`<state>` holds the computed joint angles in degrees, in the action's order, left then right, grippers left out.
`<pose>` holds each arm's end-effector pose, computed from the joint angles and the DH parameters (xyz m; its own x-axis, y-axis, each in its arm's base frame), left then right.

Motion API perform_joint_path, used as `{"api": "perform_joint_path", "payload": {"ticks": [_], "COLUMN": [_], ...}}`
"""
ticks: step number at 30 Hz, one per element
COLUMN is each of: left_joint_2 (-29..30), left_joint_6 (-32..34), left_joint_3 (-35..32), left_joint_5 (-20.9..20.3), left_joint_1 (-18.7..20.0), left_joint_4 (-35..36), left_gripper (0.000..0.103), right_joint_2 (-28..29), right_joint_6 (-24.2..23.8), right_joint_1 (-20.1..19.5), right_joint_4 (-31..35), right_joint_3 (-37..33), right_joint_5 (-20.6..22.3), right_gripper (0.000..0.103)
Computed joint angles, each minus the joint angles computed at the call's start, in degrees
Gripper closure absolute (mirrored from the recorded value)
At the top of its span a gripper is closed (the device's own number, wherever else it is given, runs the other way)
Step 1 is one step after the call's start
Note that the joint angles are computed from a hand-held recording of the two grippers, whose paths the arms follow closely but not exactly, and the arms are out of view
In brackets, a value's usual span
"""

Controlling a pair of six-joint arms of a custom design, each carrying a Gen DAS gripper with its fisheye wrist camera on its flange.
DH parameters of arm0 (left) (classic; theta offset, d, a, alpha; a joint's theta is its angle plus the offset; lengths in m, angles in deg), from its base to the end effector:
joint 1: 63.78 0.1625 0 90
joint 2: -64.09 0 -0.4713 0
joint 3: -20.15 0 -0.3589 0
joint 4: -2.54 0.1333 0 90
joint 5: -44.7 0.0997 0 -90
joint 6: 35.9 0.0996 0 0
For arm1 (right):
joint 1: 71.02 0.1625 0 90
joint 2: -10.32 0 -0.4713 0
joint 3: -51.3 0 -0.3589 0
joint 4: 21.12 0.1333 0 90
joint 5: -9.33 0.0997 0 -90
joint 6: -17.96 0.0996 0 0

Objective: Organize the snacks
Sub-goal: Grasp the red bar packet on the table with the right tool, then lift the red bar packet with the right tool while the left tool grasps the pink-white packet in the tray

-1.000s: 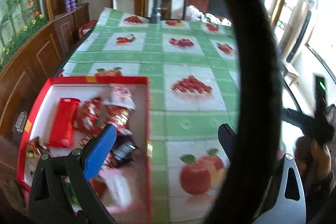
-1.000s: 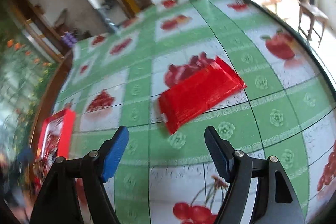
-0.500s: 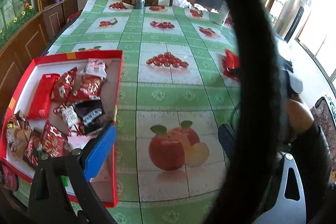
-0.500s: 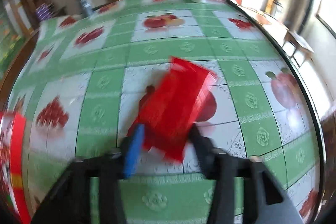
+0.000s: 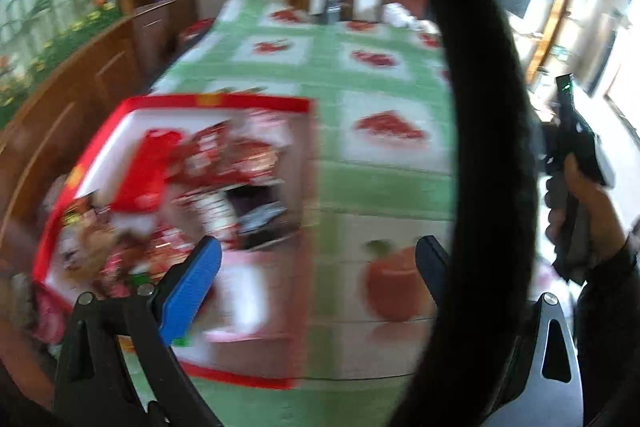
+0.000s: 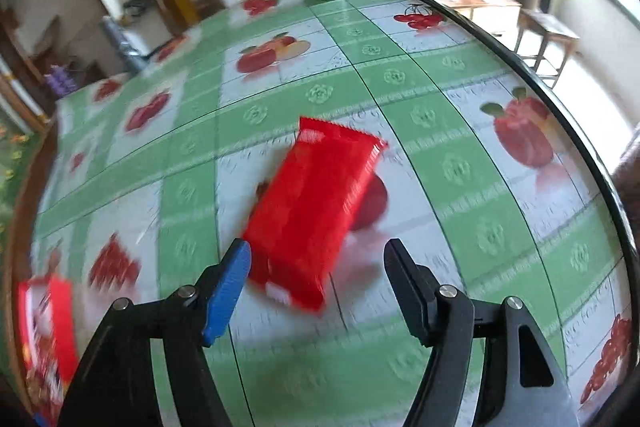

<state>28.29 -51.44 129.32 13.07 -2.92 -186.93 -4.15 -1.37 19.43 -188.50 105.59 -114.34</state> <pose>-0.1004 -0.6281 0.0913 -0.7342 -0.2793 -0.6188 0.2497 0.7365 -0.6287 0.0848 -0.8609 0.0455 -0.7857 0.0503 0.6165 -0.2822 0.8577 -0.4298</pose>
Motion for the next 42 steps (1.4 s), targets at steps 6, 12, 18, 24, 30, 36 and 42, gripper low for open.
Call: {"api": "perform_joint_path", "payload": {"ticks": [6, 12, 18, 24, 30, 36, 42], "left_joint_2": [-3.78, -4.21, -2.94, -2.81, -1.99, -0.88, -0.89], "left_joint_6": [-4.46, 0.97, 3.57, -0.09, -3.52, -1.86, 2.19], "left_joint_3": [5.69, 7.23, 4.67, 3.22, 1.07, 1.01, 3.21], "left_joint_5": [-0.48, -4.64, -4.06, -7.10, -3.10, 0.38, 0.71], "left_joint_1": [2.65, 3.49, 3.42, 5.00, 4.83, 4.07, 0.95], "left_joint_4": [-2.56, -8.62, -4.81, 0.41, 8.51, 9.19, 0.38], "left_gripper": [0.005, 0.006, 0.012, 0.045, 0.045, 0.062, 0.082], "right_joint_2": [6.48, -2.25, -10.53, -13.74, -15.20, -16.68, -18.56], "right_joint_6": [-14.63, -17.09, -16.53, -17.40, -17.49, -17.69, -17.49], "right_joint_1": [1.08, -0.25, -1.54, -1.59, -2.00, -2.09, -2.12], "right_joint_4": [-4.50, -7.63, -9.26, -11.45, -12.54, -14.03, -15.65], "right_joint_3": [-8.18, 8.87, 24.80, 30.65, 32.56, 35.10, 37.59], "right_joint_5": [-3.84, 3.92, 14.70, 16.86, 17.76, 19.02, 21.32], "right_gripper": [0.054, 0.054, 0.055, 0.054, 0.054, 0.054, 0.054]}}
